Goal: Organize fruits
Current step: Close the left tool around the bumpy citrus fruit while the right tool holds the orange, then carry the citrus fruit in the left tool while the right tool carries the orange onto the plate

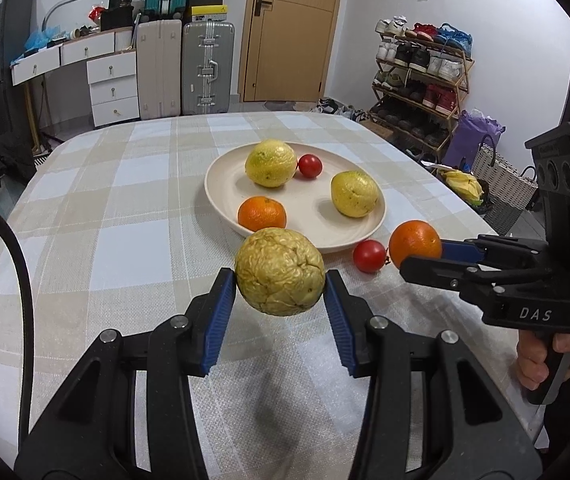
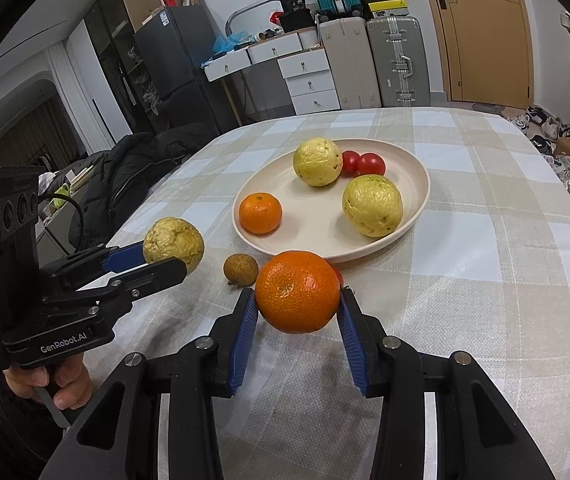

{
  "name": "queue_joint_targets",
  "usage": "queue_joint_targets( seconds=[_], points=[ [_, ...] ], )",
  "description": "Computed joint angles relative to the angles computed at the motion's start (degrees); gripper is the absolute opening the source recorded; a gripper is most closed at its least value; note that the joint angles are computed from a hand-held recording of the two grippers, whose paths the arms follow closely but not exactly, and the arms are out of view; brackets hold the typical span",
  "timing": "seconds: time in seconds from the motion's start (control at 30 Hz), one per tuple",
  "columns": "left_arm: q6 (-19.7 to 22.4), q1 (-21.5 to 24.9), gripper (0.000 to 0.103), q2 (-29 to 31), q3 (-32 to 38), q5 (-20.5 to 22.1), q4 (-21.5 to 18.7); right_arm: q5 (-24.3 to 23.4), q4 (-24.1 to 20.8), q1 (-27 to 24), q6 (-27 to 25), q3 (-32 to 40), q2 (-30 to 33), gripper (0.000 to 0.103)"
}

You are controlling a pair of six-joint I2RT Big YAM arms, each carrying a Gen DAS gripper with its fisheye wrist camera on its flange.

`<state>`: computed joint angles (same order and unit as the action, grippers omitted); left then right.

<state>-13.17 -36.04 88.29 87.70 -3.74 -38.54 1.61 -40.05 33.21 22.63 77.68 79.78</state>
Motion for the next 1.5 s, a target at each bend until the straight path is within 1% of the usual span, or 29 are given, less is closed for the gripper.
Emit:
queue_joint_targets(
  seconds=[0.3, 0.47, 0.53, 0.7, 0.9, 1.03, 1.1, 1.17, 1.27, 1.33, 1.5],
  points=[
    [0.34, -0.57, 0.043, 0.45, 0.67, -0.4, -0.08, 0.46, 0.52, -0.12, -0.46, 0.04, -0.12, 0.042],
    [0.42, -0.85, 0.043, 1.59, 2.06, 0.03, -0.33, -0.09, 1.82, -0.82, 0.23, 0.11, 0.06, 0.042],
    [0.51, -0.92, 0.043, 2.14, 2.7, 0.18, -0.19, -0.6, 1.93, -1.24, 0.45, 0.61, 0.6, 0.042],
    [0.17, -1.0, 0.043, 4.62, 5.51, 0.68, -0.28, -0.02, 1.83, -1.66, -0.04, 2.0, 1.67, 0.042],
    [-0.11, -1.03, 0.043, 7.59, 8.85, 0.89, -0.54, -0.01, 0.76, -2.7, -0.28, 3.97, 3.32, 0.042],
    [0.18, -0.94, 0.043, 9.31, 10.72, 0.98, -0.79, -1.86, 0.28, -3.71, 0.49, 4.85, 4.18, 0.042],
    [0.6, -0.91, 0.043, 10.06, 11.47, 0.96, -0.7, -0.16, -0.81, -3.63, -0.19, 5.86, 4.97, 0.042],
    [0.65, -0.9, 0.043, 10.7, 12.18, 0.93, -0.86, -0.8, -1.39, -3.91, -0.57, 6.53, 5.6, 0.042],
    [0.72, -0.8, 0.043, 11.71, 13.32, 0.71, -1.39, -0.42, -2.06, -3.93, -1.09, 7.23, 6.31, 0.042],
    [1.1, -0.81, 0.043, 12.16, 13.83, 0.37, -1.58, -1.42, -2.03, -4.19, -0.81, 7.3, 6.51, 0.042],
    [1.19, -0.58, 0.043, 13.46, 15.32, 0.53, -2.54, -1.15, -2.58, -4.5, -1.02, 8.12, 7.12, 0.042]
  ],
)
